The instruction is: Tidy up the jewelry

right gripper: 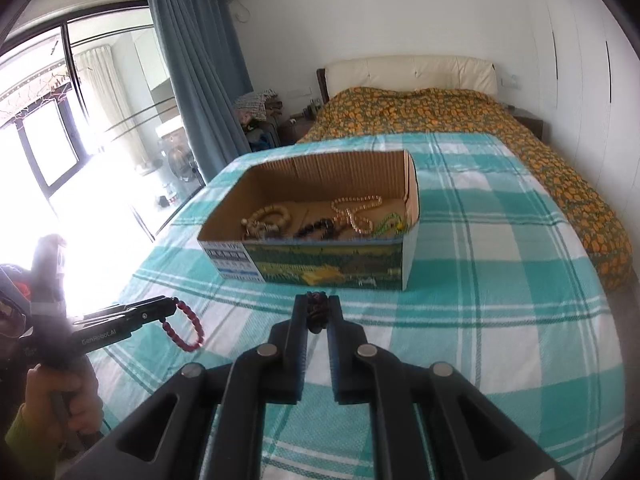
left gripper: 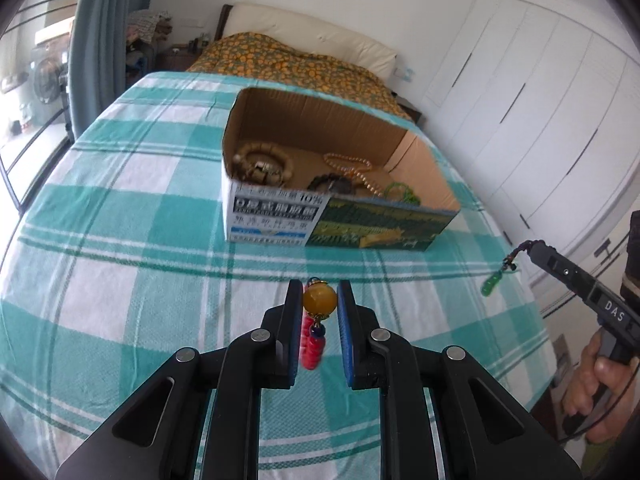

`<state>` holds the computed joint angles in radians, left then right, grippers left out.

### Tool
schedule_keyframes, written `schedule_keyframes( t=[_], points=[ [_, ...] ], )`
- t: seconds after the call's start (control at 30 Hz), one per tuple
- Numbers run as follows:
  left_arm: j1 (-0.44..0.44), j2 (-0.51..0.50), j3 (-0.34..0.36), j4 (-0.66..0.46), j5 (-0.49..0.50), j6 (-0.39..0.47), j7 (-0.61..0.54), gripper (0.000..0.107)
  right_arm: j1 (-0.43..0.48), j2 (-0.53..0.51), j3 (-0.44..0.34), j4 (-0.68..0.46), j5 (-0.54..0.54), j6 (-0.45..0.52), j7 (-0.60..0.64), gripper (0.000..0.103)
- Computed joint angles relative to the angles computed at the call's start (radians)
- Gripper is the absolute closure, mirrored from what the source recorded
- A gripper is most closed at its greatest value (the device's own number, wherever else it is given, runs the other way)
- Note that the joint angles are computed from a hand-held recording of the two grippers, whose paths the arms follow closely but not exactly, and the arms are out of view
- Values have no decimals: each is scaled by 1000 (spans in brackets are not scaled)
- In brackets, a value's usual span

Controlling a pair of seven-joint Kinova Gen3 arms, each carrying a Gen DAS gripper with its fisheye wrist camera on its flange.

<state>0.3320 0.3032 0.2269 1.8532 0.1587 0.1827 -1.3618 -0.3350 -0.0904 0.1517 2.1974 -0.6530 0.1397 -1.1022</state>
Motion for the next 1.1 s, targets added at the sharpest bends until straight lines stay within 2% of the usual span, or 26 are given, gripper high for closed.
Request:
schedule_keyframes(
  t=[0.13, 0.23, 0.3, 0.37, 0.57, 0.6, 0.63, 0.67, 0.7, 0.73, 0.8, 1.1],
  points=[
    [0, -7, -9, -123, -19, 69, -16, 92, -13, 10, 44, -105, -45, 53, 90, 94],
    [53, 28, -73, -249, -69, 127, 16, 92, 24, 69, 30, -214, -48, 102, 118, 94],
    [84, 71, -114, -336, -111, 164, 47, 92, 53, 117, 14, -283, -37, 128, 116, 94],
    [78, 126, -115, -428, -124, 213, 51, 92, 82, 177, 1, -360, -23, 179, 108, 94],
    [102, 298, -144, -660, -168, 363, 76, 91, 136, 334, -42, -506, 48, 257, 34, 92],
    [122, 321, -164, -690, -187, 388, 92, 86, 133, 360, -35, -532, 69, 279, 12, 90],
    [142, 338, -183, -711, -206, 407, 110, 65, 144, 383, -46, -553, 93, 295, -17, 85],
    [164, 352, -204, -728, -228, 424, 134, 49, 155, 397, -60, -561, 116, 294, -47, 59],
    [190, 359, -232, -732, -255, 425, 167, 25, 160, 402, -66, -556, 123, 277, -62, 27],
    [221, 358, -266, -721, -289, 410, 207, 15, 161, 396, -72, -537, 118, 243, -64, 22],
    [268, 353, -310, -699, -354, 390, 265, 12, 150, 389, -70, -510, 158, 194, -111, 22],
    [440, 336, -437, -671, -623, 444, 527, 6, 177, 343, -113, -455, 307, 165, -281, 22]
  ],
)
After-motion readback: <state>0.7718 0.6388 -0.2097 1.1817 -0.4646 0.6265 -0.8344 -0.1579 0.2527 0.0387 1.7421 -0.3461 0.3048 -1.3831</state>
